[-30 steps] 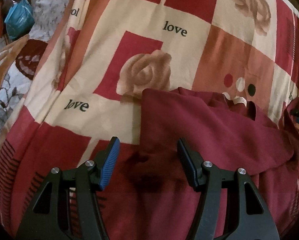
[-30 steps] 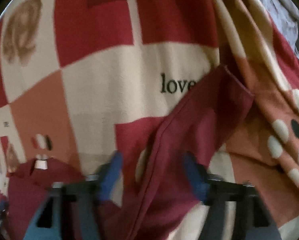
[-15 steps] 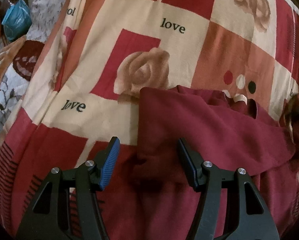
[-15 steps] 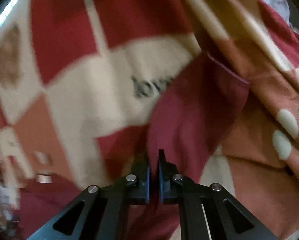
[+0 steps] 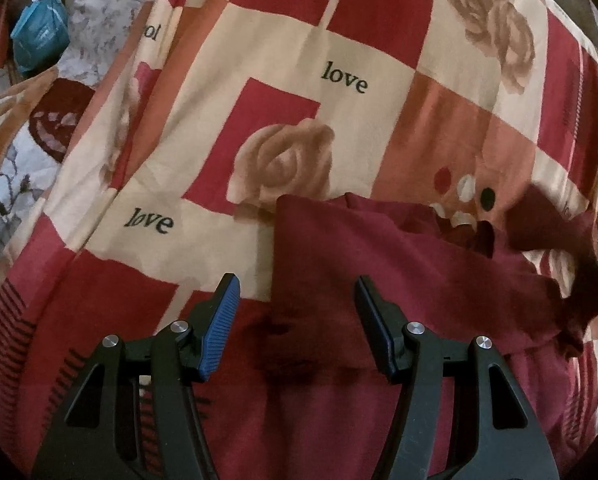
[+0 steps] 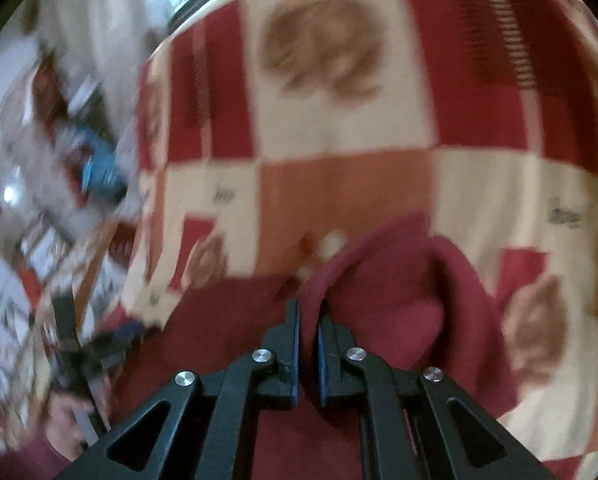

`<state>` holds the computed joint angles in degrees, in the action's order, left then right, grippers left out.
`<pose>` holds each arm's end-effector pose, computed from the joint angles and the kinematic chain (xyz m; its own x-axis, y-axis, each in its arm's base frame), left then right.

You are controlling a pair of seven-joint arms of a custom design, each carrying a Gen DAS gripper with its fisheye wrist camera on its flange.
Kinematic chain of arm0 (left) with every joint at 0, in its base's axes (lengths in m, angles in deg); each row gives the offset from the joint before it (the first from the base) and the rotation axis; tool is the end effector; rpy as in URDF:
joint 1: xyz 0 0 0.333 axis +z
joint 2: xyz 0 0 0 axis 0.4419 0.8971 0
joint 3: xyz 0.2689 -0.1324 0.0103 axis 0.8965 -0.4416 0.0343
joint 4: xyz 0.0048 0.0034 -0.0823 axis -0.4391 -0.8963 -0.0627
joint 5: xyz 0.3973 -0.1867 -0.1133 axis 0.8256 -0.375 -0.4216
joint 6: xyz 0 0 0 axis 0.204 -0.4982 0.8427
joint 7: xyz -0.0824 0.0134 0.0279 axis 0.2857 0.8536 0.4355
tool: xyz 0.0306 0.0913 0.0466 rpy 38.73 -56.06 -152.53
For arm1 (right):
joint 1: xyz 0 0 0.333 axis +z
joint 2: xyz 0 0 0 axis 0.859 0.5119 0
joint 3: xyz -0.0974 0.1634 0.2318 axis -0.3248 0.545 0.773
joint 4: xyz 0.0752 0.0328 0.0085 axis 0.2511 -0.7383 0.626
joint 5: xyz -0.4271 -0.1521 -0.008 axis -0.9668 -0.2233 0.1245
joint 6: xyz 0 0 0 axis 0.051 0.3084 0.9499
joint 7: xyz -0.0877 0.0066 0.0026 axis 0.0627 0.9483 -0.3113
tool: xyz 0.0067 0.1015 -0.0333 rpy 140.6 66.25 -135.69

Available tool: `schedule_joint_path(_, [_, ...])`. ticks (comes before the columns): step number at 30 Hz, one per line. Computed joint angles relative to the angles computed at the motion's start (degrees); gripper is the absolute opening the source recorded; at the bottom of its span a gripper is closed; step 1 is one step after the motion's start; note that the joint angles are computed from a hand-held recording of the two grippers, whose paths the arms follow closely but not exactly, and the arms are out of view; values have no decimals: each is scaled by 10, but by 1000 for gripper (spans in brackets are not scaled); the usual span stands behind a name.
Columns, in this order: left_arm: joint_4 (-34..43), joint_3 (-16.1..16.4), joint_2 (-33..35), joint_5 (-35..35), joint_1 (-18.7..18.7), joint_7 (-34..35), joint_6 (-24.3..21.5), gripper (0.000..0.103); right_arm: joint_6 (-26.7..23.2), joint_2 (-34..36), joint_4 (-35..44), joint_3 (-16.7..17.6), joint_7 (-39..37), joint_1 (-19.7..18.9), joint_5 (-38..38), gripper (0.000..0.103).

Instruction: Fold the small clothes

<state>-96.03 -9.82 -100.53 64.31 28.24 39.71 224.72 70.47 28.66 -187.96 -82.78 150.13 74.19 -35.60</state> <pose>0.5968 -0.0439 0.5379 0.0282 -0.9886 0.1476 -0.7718 -0.1153 -0.6253 0.5985 0.1329 0.5850 0.2899 -0.8855 -0.3631 -0.7812 0.0003 -0.6243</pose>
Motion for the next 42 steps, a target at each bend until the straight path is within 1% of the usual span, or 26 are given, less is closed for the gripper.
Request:
schedule_joint_path(1, [1,3,1,-9,-3,9,-1,59,-26,12,3,4,-1,5,-1,15])
schedule_joint_path(2, [2,5,1,-18,-7,19,-2,59,-52,21,2,8,1,7,-7,28])
schedule_joint_path(3, [2,7,1,-28,-10,29,-2,59,-75,25,-2,15,9,9,-20,37])
schedule_joint_path(4, [2,8,0,-36,-13,38,-2,59,-75,22,-10,21,14,9,-31,40])
schedule_joint_path(6, [2,11,-2,-58,-20,60,0,59,-53,1,-40,26,19,9,-47,44])
schedule_joint_path(8, [3,19,-3,-102,-32,94,-6,59,-36,-28,-69,18,20,14,-24,49])
schedule_joint_path(9, [5,22,-4,-122,-37,108,-11,59,-31,-42,-83,10,18,18,-5,57])
schedule_joint_path(11, [15,21,-4,-144,-41,121,-33,59,-19,-67,-107,4,29,20,1,69])
schedule_joint_path(12, [19,21,-3,-156,-45,131,-37,61,-8,-81,-121,3,38,20,-4,69])
schedule_joint_path(13, [24,19,-1,-164,-49,142,-37,67,-2,-95,-135,-2,37,24,2,69])
schedule_joint_path(15, [41,9,13,-161,-51,139,-39,73,-3,-115,-151,-13,36,34,10,69])
schedule_joint_path(18, [100,-2,68,-158,-52,100,-59,73,-8,-154,-181,-31,42,35,9,69])
schedule_joint_path(21, [171,-11,134,-145,-53,50,-88,73,-7,-177,-196,-40,58,30,-5,69])
schedule_joint_path(24, [234,-16,195,-112,-58,3,-112,73,-13,-200,-209,-51,74,20,-27,70])
schedule_joint_path(26, [257,-18,220,-106,-59,-20,-118,73,-17,-211,-215,-60,79,16,-35,70])
schedule_joint_path(27, [265,-21,230,-115,-58,-22,-118,66,-19,-215,-215,-65,80,14,-38,71])
schedule_joint_path(28, [271,-24,237,-124,-56,-20,-116,44,-19,-215,-214,-67,83,11,-43,71])
schedule_joint_path(29, [277,-27,241,-130,-55,-12,-121,31,-18,-216,-213,-69,86,8,-47,72])
schedule_joint_path(30, [280,-27,242,-126,-56,-9,-124,13,-16,-216,-211,-72,89,4,-52,72])
schedule_joint_path(31, [277,-28,238,-122,-57,-6,-119,10,-14,-213,-207,-76,89,4,-52,72])
schedule_joint_path(32, [263,-29,222,-127,-55,11,-101,8,-14,-210,-204,-82,87,5,-47,74])
schedule_joint_path(34, [238,-29,192,-139,-51,40,-75,6,-20,-198,-190,-92,92,3,-37,74])
schedule_joint_path(37, [184,-20,127,-153,-45,80,-22,6,-16,-190,-184,-77,102,-15,-64,74])
schedule_joint_path(38, [165,-15,106,-143,-43,79,-8,6,-16,-188,-182,-69,105,-22,-83,74])
schedule_joint_path(40, [126,-4,70,-132,-35,65,0,6,-10,-185,-184,-55,104,-31,-121,74])
schedule_joint_path(42, [97,6,47,-150,-32,74,-4,6,-12,-177,-182,-50,99,-29,-143,71])
